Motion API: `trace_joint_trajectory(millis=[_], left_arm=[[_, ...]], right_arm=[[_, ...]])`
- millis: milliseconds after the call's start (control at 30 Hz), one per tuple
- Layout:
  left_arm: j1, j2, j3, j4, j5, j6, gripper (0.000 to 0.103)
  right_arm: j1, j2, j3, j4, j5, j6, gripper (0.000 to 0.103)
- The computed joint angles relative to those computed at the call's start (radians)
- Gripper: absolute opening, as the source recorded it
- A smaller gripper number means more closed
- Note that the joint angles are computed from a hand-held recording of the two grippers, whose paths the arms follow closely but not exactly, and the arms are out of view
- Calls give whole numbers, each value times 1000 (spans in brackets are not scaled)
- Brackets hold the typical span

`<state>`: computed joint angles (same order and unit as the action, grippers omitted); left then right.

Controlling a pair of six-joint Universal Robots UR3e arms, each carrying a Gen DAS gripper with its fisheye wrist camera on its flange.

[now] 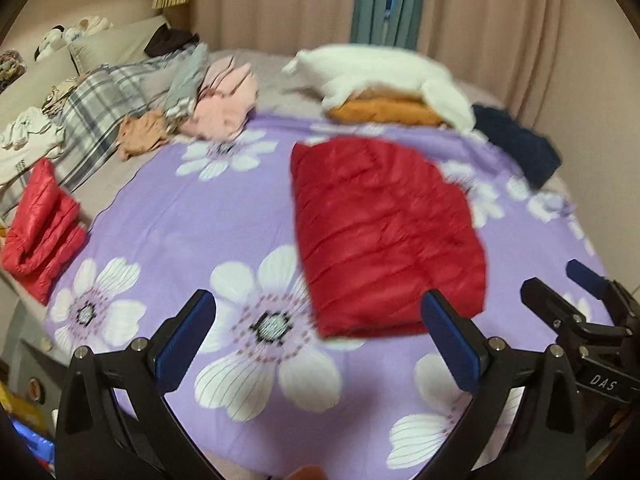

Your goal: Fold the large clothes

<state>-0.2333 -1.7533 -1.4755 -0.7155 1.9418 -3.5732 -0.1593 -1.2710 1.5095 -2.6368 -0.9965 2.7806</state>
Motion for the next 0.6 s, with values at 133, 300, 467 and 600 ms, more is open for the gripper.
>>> trace_joint_trajectory(millis=[133, 300, 467, 600], left_arm=[[-12, -3, -4, -15, 21, -2, 103], [-18, 23, -27, -1, 28, -2, 103], [-25, 16, -14, -7, 29, 7, 103], [-32, 8, -4, -11, 38, 6, 103]], right_arm=[[-6, -12, 22, -15, 21, 10, 102], [-12, -39, 48, -31, 24, 14, 102], [-6, -46, 62, -57, 10, 8, 102], [-4, -52, 69, -66, 6, -1, 102]])
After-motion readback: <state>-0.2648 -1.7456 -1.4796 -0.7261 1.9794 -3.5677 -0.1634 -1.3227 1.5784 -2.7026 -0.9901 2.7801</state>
